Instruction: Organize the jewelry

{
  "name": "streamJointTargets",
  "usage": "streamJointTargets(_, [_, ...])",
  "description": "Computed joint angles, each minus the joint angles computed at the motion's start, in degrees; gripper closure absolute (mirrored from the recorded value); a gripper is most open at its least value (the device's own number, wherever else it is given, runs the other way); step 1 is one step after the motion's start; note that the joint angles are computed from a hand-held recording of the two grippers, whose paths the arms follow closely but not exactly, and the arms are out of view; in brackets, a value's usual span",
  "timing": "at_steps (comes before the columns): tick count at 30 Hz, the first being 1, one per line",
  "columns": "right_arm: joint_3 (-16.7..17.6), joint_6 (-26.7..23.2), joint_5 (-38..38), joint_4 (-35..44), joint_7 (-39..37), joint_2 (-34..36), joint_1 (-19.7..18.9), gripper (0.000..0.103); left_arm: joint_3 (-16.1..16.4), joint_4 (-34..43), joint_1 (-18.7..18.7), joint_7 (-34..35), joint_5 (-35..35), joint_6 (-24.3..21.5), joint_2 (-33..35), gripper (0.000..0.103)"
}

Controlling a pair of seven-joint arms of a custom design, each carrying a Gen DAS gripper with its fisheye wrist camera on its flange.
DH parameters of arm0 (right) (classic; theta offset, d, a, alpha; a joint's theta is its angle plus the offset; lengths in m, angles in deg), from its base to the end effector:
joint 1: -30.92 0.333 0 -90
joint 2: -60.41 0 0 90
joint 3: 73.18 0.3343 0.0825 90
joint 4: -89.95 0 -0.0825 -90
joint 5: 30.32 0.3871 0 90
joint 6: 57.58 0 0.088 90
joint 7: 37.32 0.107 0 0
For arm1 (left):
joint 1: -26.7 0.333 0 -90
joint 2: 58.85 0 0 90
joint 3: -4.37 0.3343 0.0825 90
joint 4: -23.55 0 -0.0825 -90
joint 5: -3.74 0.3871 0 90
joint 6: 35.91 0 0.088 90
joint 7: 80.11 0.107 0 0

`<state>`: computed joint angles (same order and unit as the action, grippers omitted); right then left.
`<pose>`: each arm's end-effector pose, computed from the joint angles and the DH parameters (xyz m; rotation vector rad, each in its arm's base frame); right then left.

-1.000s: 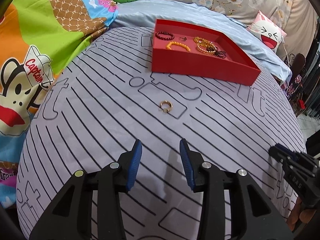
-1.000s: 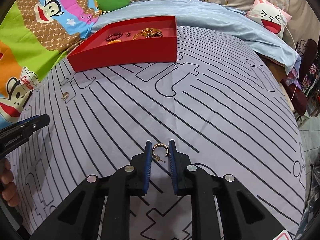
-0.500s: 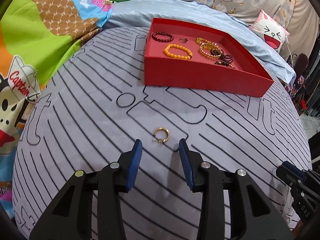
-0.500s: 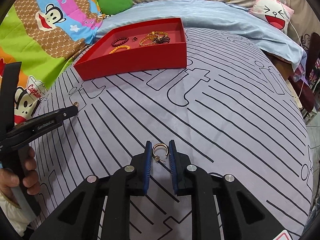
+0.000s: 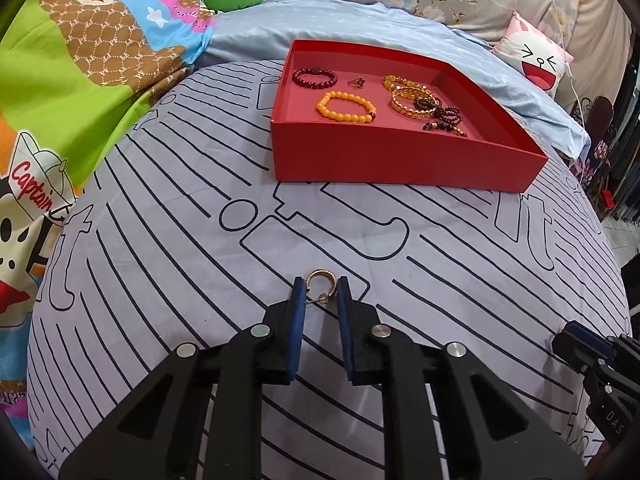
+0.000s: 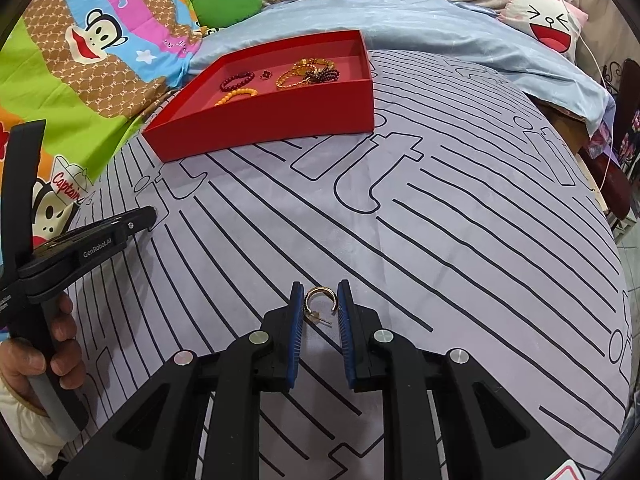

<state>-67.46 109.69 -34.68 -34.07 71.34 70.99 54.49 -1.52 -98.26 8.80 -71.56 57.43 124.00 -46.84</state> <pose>0.5287 0.2996 0.3913 -2.0512 1.5969 -0.2991 0.5348 -0.2740 0.3648 -2.0402 1.6776 -0.6549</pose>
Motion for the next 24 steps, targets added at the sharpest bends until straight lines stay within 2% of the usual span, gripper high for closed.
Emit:
streamJointTargets(12, [0.6, 0.7, 0.6, 0.4, -1.1, -0.7, 0.1, 0.087, -1.3, -0.5, -0.6, 3.0, -3.8, 0.6, -1.4, 0.088])
streamJointTargets(24, [0.4, 2.2, -0.6, 4.3, -2.1, -0.3, 1.1, 0.087, -3.0, 1.7, -1.1, 8.1, -7.4, -1.6, -2.9, 0.088])
